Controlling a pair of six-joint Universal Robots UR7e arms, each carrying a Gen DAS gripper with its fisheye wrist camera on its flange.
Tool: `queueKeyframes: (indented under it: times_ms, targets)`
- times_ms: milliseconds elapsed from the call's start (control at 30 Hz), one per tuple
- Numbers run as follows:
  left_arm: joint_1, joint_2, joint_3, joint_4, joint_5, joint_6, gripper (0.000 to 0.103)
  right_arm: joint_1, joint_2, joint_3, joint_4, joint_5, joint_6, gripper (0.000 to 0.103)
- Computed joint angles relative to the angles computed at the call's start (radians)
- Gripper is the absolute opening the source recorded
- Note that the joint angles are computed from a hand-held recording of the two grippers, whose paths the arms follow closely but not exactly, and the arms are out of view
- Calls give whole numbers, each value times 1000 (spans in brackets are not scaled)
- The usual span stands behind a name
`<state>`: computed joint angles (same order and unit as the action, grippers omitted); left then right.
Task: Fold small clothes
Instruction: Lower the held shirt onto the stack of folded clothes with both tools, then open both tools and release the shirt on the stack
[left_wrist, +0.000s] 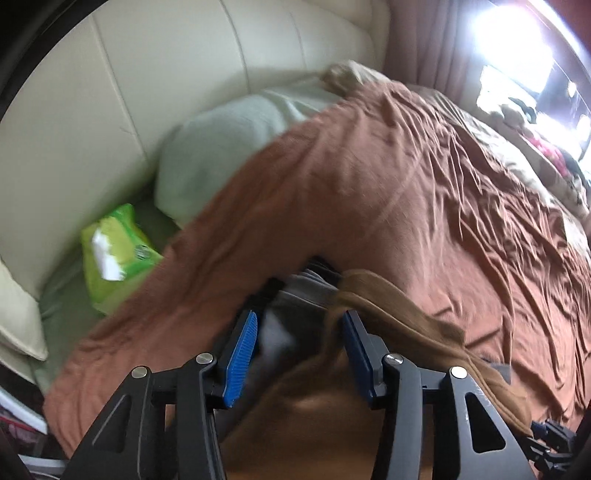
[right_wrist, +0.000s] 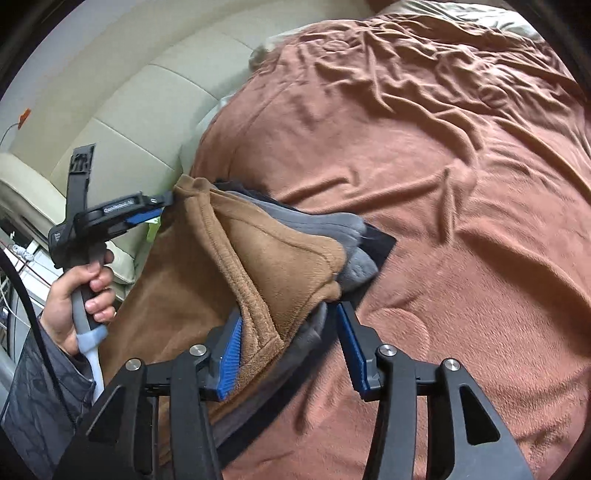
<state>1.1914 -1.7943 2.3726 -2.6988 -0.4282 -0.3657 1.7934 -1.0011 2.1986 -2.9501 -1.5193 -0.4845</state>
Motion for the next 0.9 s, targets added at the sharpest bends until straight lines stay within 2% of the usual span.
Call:
queueKeyframes:
  times_ms: [67,133,267,400,533,700,800,900]
  targets:
    - [-22,-44,11,38,16,-25,50,-21,-24,14,3,37,18,46]
    - [-44,-95,27,70,2,-34,50,-41,-42,26,-7,72,45,46]
    - [-96,-164,49,159,-7,-51,50,-27,-63,64,-95,50,85,46]
    - [-115,-164,57,163,-39,-5,50,1,-95,115,-142,49,79,46]
    - [-108,-142,63,134,-87,50,50,49,-77,134,-211,-17,75,46]
    - [-40,-64,39,131,-124,81,44,107,-1,119,-307,-157,108,46]
    - [-3,-20,27,122,-117,87,44,130,47,90,-321,-223,165,45]
    - [28,21,8,114,-101,79,43,159,91,64,-327,-268,154,45]
